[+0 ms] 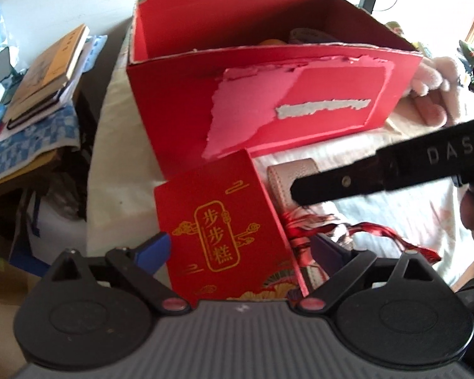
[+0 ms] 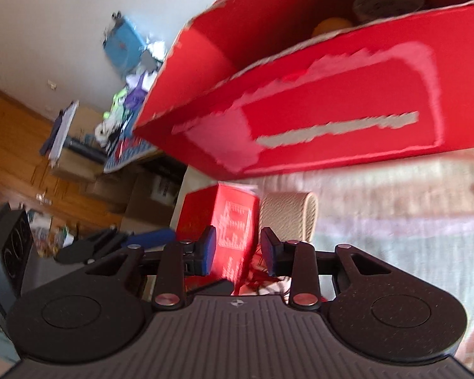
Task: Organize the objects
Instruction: 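Close the right gripper on the red gift box's sides and lift, then raise the held gift box and carry it toward the red storage box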
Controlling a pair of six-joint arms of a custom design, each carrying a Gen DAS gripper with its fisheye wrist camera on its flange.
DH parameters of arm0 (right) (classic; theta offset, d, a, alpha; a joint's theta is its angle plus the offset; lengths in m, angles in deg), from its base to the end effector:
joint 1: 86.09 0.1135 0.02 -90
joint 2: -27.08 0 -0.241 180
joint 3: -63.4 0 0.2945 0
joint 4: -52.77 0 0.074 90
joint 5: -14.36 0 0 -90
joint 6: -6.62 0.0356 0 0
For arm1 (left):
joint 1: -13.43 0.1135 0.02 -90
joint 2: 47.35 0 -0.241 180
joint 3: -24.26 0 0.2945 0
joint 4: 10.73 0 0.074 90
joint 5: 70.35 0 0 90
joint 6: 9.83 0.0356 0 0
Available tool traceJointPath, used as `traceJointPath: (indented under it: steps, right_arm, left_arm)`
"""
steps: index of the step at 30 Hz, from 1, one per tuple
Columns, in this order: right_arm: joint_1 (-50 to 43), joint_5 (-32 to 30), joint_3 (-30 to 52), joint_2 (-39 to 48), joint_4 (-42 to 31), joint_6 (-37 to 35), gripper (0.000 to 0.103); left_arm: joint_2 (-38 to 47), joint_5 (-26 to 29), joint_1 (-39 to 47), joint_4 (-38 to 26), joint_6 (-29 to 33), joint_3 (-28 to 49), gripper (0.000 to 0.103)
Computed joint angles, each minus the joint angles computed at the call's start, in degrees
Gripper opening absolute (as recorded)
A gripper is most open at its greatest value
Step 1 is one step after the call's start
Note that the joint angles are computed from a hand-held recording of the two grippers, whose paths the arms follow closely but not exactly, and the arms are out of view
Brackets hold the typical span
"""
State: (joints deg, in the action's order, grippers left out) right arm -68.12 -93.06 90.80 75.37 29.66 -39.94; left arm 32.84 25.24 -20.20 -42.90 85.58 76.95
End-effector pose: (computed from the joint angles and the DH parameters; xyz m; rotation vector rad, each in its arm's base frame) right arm 0.1988 0.0757 0.1134 0.3868 2.4382 0.8584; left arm 0.2441 -0.1665 0.1205 0.9136 2.4726 -0.2990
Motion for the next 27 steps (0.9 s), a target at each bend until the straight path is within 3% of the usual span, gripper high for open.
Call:
traceJointPath:
  steps: [10,21,27]
  right_arm:
    - [1.5,-2.0,5.9,12.3,2.9,-0.2,0.035]
    - [1.2,-4.5,9.4,18.3,1.6,-1.5,0.035]
    - [3.0,-2.6,11.7,20.9,0.8,-3.1,0.044]
  left_arm:
    - [1.2,1.2,1.4,-0.1,0.0,0.4,0.094]
    - [4.2,3.9,2.4,0.5,-1.9,0.7,0.095]
    - [5.7,3.5,2.5,1.4,-3.1,1.4,0.096]
